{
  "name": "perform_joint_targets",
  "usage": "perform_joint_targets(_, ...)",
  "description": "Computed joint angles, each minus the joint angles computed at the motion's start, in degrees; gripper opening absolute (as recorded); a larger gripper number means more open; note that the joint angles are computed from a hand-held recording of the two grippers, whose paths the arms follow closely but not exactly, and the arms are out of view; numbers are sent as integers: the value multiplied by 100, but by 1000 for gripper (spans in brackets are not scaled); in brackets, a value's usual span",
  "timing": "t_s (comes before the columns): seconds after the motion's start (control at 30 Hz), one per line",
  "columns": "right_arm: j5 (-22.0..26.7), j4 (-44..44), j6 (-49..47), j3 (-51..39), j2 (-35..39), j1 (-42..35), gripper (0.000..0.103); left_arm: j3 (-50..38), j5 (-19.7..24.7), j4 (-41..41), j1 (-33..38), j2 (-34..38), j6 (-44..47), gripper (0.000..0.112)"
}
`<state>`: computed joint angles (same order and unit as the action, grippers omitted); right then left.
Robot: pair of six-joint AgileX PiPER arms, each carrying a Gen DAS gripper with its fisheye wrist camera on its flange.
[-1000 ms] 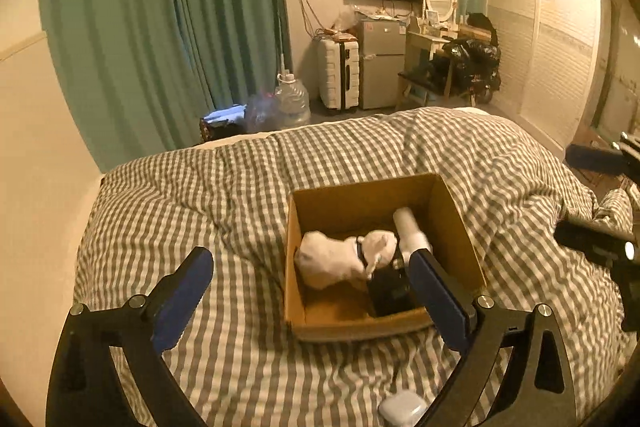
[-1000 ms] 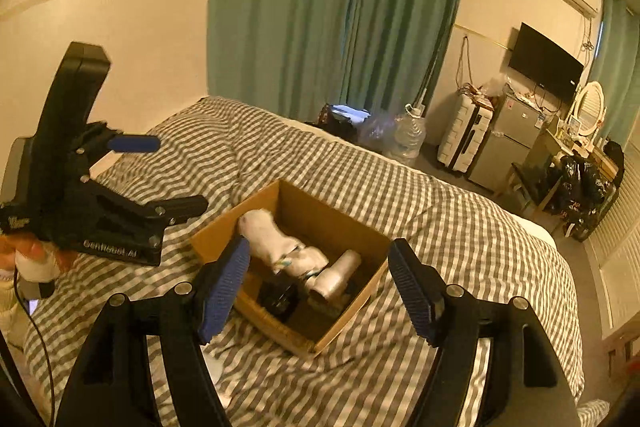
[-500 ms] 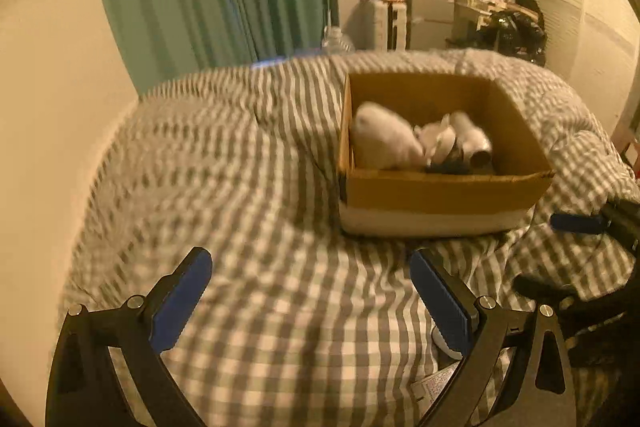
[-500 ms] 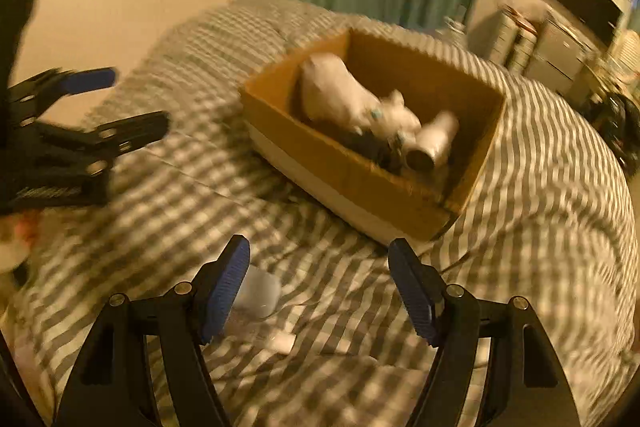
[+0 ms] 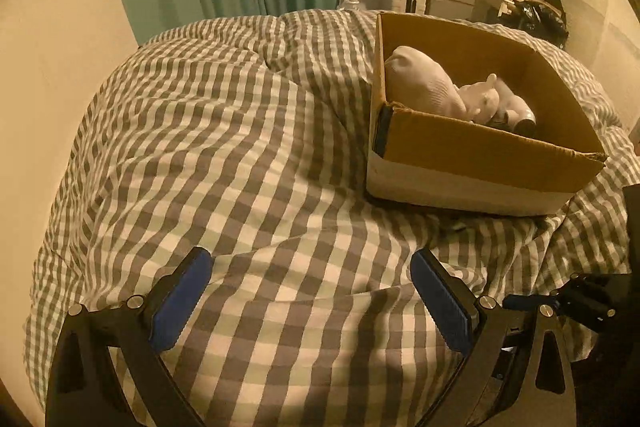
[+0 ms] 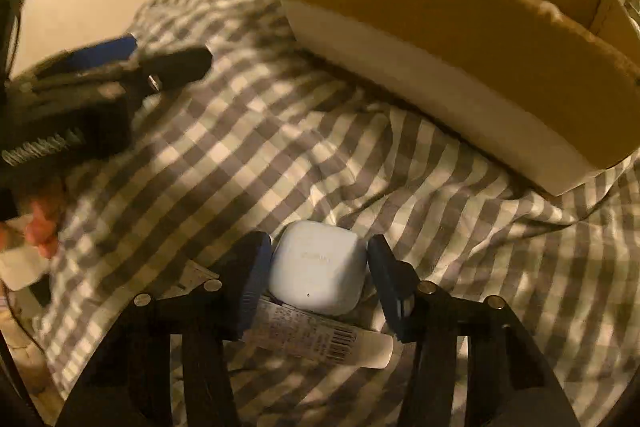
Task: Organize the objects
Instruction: 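Move both tools back to the last items on the bed, then grasp the white earbuds case with the right tool while the left tool grasps the toothpaste tube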
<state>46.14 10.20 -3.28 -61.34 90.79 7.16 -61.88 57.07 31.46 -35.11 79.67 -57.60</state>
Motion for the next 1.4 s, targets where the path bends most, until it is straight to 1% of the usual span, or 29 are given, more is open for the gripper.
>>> perform_joint_targets(0.1,-79,-257,237,155,-202,87,50,-52,170,103,-153,28,-138,102)
perform_joint_targets(0.17,-283,-1010,874,376,-652,290,49,-106,339,155,-292,14,-289,102)
perform_joint_targets(0.2,-296,-1254,1052,431,-851,332,49,-116,374,159,-350,-5,-334,102)
perform_joint_targets(0.23,-254,-1418,1153,469,-1110,303,48,-119,418,170,-471,-36,-419,102)
perform_joint_targets(0.27,-205,-1406,1126,499,-1354,177,45,-116,430,169,-539,-40,-463,102)
perform_joint_targets(0.3,-149,-1271,972,505,-1526,15,34,-148,482,160,-687,-16,-539,102)
perform_joint_targets(0.33,-18,-1293,955,470,-1700,-84,13,-190,496,147,-780,27,-557,102)
perform_joint_targets(0.4,176,-1764,1185,472,-2007,-175,14,-336,606,243,-1172,244,-634,102)
perform_joint_targets(0.47,290,-1863,1090,471,-2054,-318,14,-526,744,313,-1560,564,-533,102)
perform_joint_targets(0.53,300,-1261,509,592,-2160,-795,14,-639,754,267,-1751,785,-410,102)
perform_joint_targets(0.6,295,-694,-11,693,-2204,-1267,14,-711,609,60,-1877,966,-185,102)
perform_joint_targets(0.67,177,-231,-362,755,-2151,-1613,15,-748,460,-199,-1902,1095,77,102)
perform_joint_targets(0.7,140,-86,-422,755,-2118,-1672,16,-788,446,-263,-1928,1210,174,102)
perform_joint_targets(0.73,160,143,-587,770,-2139,-1821,20,-820,442,-259,-1952,1268,204,101)
perform_joint_targets(0.77,165,345,-751,780,-2128,-1957,26,-820,332,-320,-1948,1288,318,97)
perform_joint_targets(0.8,157,446,-828,782,-2099,-2011,28,-809,218,-419,-1915,1279,402,93)
perform_joint_targets(0.83,151,518,-869,792,-2081,-2026,29,-784,80,-578,-1850,1260,514,84)
perform_joint_targets(0.87,89,551,-890,818,-2025,-2026,29,-761,-98,-897,-1723,1237,740,77)
perform_joint_targets(0.93,49,615,-947,845,-2000,-2062,29,-741,-258,-1192,-1622,1203,946,71)
perform_joint_targets(1.0,26,759,-1105,889,-2018,-2147,29,-759,-327,-1503,-1576,1188,1238,71)
perform_joint_targets(1.07,-25,839,-1178,926,-1995,-2175,29,-841,-254,-1840,-1602,1289,1600,71)
perform_joint_targets(1.13,-29,868,-1193,933,-1992,-2185,29,-929,-110,-1572,-1778,1414,1458,71)
perform_joint_targets(1.17,-42,838,-1161,940,-1993,-2166,29,-1022,17,-1468,-1799,1519,1363,67)
perform_joint_targets(1.2,-61,794,-1120,946,-1989,-2139,29,-1045,-4,-1533,-1742,1553,1406,58)
perform_joint_targets(1.23,-66,750,-1080,947,-1998,-2112,29,-1011,-143,-1689,-1620,1541,1489,48)
perform_joint_targets(1.27,-71,721,-1055,951,-2018,-2097,29,-1029,-178,-1745,-1570,1559,1449,40)
perform_joint_targets(1.33,-73,703,-1045,965,-2056,-2112,29,-1028,-211,-1776,-1487,1502,1387,29)
perform_joint_targets(1.37,-66,697,-1036,968,-2066,-2120,29,-971,-295,-1877,-1377,1364,1384,25)
perform_joint_targets(1.4,-57,691,-1029,964,-2059,-2125,29,-928,-356,-1919,-1281,1249,1372,25)
